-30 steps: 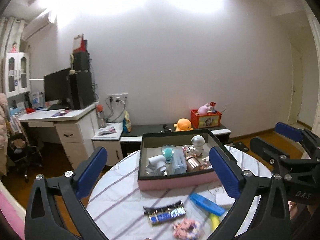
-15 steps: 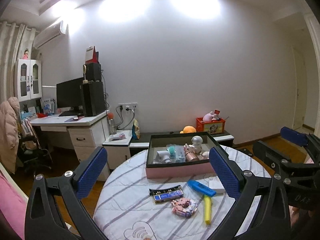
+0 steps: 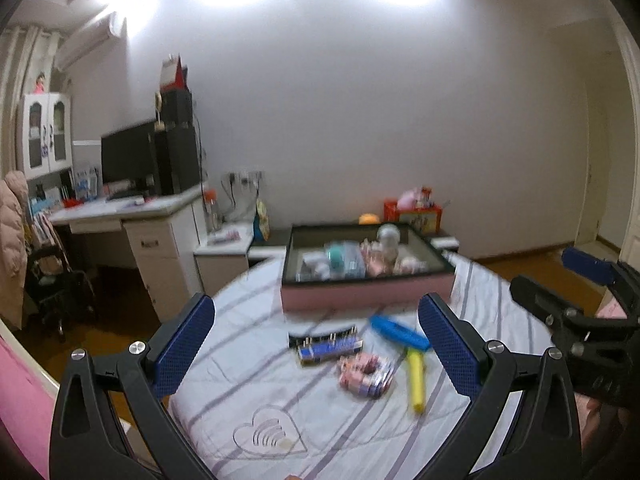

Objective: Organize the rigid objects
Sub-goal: 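Withdraw both tools from the box back toward the pile, then grasp the pink block ring with the left tool while the right tool grasps the white charger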

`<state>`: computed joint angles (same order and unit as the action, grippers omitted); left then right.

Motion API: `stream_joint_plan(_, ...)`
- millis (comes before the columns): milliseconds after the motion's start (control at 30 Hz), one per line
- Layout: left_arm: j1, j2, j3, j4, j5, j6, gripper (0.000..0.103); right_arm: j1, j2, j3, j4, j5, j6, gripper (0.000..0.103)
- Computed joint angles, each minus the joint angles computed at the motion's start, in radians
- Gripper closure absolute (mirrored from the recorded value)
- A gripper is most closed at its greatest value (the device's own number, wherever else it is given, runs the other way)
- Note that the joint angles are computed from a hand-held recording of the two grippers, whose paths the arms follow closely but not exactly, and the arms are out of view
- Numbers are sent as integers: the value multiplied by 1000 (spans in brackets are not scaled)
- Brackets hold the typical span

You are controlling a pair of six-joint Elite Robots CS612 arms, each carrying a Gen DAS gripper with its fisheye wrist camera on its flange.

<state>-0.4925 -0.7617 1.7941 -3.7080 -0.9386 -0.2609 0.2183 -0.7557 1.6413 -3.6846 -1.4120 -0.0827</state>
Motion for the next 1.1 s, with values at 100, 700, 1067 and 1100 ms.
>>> stream_joint_plan(100,21,9,-7,76,-46,-53,0,-4,18,-26,74,-11,-1,10)
stream_joint_plan(700,83,122,-247,612,-324,-112,0,-38,113,-201,508,-14,10,10)
stream_joint_plan(1067,108,136,-280,610,-414,-48,35,-27,144,-312,714,-4,-110,10)
stream_joint_plan(1100,109,134,-275,609,-415,-50,35,-25,149,-326,733,-1,-131,10)
